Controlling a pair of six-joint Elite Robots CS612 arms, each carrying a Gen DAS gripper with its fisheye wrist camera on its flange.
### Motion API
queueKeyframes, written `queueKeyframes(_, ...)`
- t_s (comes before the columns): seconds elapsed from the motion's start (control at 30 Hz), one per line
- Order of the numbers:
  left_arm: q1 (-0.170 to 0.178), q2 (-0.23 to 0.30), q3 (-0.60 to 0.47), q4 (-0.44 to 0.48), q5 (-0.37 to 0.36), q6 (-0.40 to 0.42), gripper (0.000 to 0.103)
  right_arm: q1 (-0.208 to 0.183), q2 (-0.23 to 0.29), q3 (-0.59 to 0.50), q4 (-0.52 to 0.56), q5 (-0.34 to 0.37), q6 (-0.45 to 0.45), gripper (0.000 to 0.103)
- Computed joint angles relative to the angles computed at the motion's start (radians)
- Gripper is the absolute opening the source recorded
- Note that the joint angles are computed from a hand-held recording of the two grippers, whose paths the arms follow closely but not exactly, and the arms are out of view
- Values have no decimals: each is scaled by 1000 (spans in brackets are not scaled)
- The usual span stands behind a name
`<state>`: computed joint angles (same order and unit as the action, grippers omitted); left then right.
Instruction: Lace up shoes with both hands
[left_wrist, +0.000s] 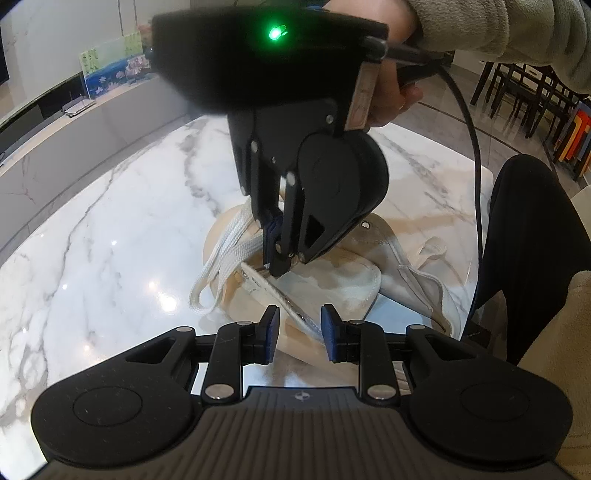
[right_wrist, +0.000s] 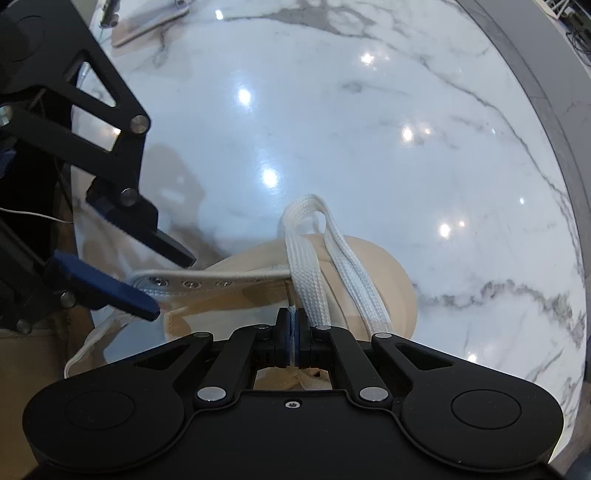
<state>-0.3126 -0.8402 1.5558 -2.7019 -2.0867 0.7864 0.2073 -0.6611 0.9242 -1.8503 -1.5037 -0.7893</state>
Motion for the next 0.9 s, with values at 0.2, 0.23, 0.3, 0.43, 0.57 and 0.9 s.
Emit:
queueKeyframes(0.2, 1, 2, 2, -11, -16, -10, 24, 10, 0, -8, 3, -22, 1, 0)
queueKeyframes(0.23, 1, 2, 3, -12, -17, -10, 24, 11, 6, -17, 4, -23, 2, 0)
queueKeyframes(0.3, 2, 1, 3, -15, -19, -10, 24, 13, -3, -4, -12, -28, 0, 0)
queueKeyframes(0.43, 8, -9, 9, -26, -32, 11, 24, 15, 20, -34, -29, -10, 8, 1)
queueKeyframes(0.57, 18, -13, 3, -49, -29, 19, 25, 11, 7, -9, -61, 9, 6, 1)
queueKeyframes(0.9, -9, 28, -29, -94, 90, 191, 25, -4, -28, 83, -172, 77, -14, 1)
